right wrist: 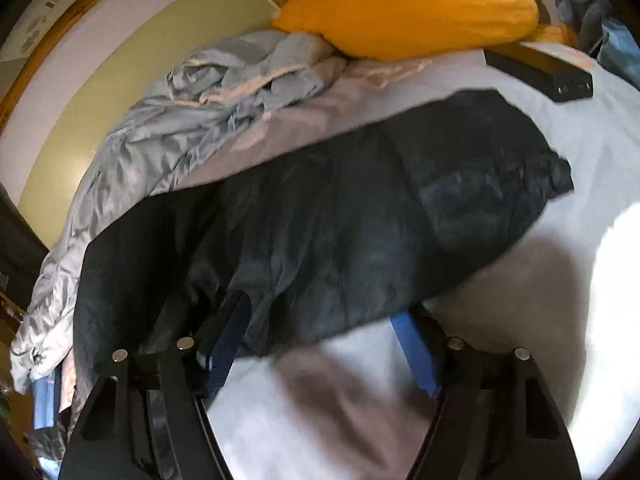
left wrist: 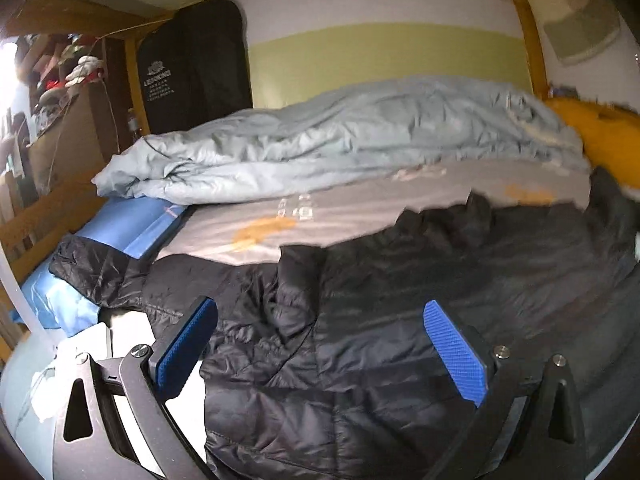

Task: Fold large clothes
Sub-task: 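Grasp the jacket sleeve with the right gripper and lift it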

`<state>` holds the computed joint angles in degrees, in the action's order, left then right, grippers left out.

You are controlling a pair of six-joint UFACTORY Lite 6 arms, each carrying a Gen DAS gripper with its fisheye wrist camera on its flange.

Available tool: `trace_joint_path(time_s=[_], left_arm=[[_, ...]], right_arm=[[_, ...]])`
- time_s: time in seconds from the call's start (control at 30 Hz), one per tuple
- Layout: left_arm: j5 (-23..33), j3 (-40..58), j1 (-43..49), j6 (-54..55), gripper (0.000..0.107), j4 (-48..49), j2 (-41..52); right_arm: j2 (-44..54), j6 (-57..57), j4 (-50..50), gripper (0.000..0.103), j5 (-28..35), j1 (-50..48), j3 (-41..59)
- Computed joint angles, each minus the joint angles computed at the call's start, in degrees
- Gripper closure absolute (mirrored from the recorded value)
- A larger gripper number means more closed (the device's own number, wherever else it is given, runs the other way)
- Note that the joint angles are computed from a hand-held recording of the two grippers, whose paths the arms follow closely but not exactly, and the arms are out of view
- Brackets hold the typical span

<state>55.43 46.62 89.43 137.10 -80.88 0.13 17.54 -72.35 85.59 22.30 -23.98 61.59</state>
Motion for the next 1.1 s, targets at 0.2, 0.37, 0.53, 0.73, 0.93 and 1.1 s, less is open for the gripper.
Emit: trace_joint_path(time_s=[0.2, 0.37, 0.53, 0.73, 0.93, 1.1], left_arm=[[-1.4, 7.1, -0.8, -18.3, 0.009, 13.5, 4.6], [15.1, 14.5, 7.2, -29.2, 0.013, 17.6, 3.1], [21.0, 11.5, 10.9, -25.4, 0.014, 14.6, -7.5], [28.7, 22.0, 6.0, -42.4, 0.018, 16.4, -2.8], [25.1, 18.5, 5.0, -37.0, 0.02, 15.0, -7.1], [29.7, 21.1, 9.6, -35.1, 0.019, 14.2, -5.0]], right_arm=[[0.0, 6.7, -4.5, 0.098, -5.3, 0.8, 2.2], [-18.2, 12.8, -14.3, 0.099, -1.1, -0.8, -4.5], [-36.7, 27.9, -34.6, 0.099, 12.4, 1.8, 0.6], [-45.0, 62.0, -65.9, 0.099, 13.3, 27.8, 10.7], [-42.1, 98.0, -96.1, 0.099, 7.8, 61.2, 12.5], [-31.4, 127.7, -121.4, 0.099, 7.8, 81.1, 17.5]])
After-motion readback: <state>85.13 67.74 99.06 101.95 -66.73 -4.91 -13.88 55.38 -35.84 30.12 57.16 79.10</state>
